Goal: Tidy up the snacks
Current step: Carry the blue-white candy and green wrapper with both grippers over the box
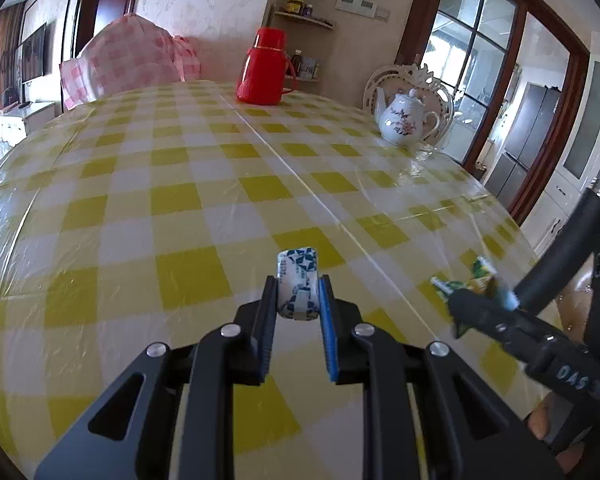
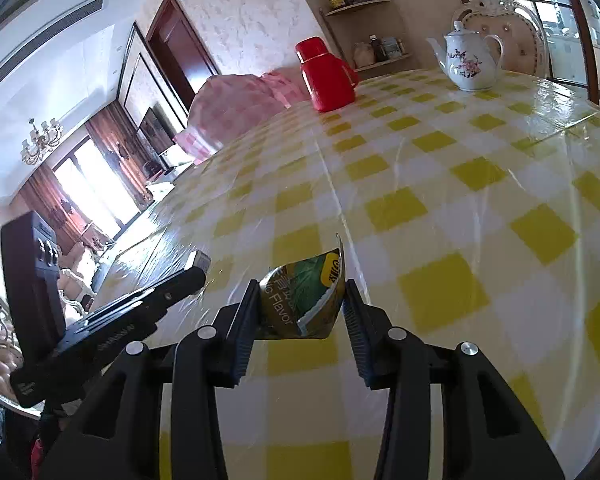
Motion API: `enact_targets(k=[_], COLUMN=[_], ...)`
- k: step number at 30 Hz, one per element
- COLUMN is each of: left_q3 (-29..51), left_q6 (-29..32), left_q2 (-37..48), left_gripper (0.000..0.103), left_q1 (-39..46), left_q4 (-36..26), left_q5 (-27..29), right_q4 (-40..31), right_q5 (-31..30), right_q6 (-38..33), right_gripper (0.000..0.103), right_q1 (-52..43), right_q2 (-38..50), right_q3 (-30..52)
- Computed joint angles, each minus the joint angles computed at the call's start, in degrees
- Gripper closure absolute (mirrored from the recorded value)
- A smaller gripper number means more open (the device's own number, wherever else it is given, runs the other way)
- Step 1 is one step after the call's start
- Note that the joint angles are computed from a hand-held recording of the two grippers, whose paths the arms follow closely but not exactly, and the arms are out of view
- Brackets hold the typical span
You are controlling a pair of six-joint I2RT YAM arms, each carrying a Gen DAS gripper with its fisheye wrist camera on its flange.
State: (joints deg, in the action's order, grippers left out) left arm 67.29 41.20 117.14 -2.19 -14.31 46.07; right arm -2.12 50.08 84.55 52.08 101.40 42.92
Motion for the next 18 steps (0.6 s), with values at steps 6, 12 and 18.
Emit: enact_targets(k=[6,12,18], left_q3=[-5.5,-7.1,-5.27], left_q6=[5.38,11.77,17.63], left_q2=[-4.05,-5.77,-5.19], left_gripper=[0.083,0.083,0.082], left_q1=[3.76,8.31,13.68], left_q4=[0.5,-2.08,-6.51], left_q5=[0.94,1.88,3.38], right_q4=[-0.73,-1.72,-2.32], right_q5=[-0.89,-1.73,-3.14], right_q6=[1.42,-0.57,-4.37], right_gripper=[0.061,0.061,0.061], right_q1=[2.46,4.09,4.99], right_q2=[3.04,6.78,10.91], right_q3=[2.95,8.18,14.58])
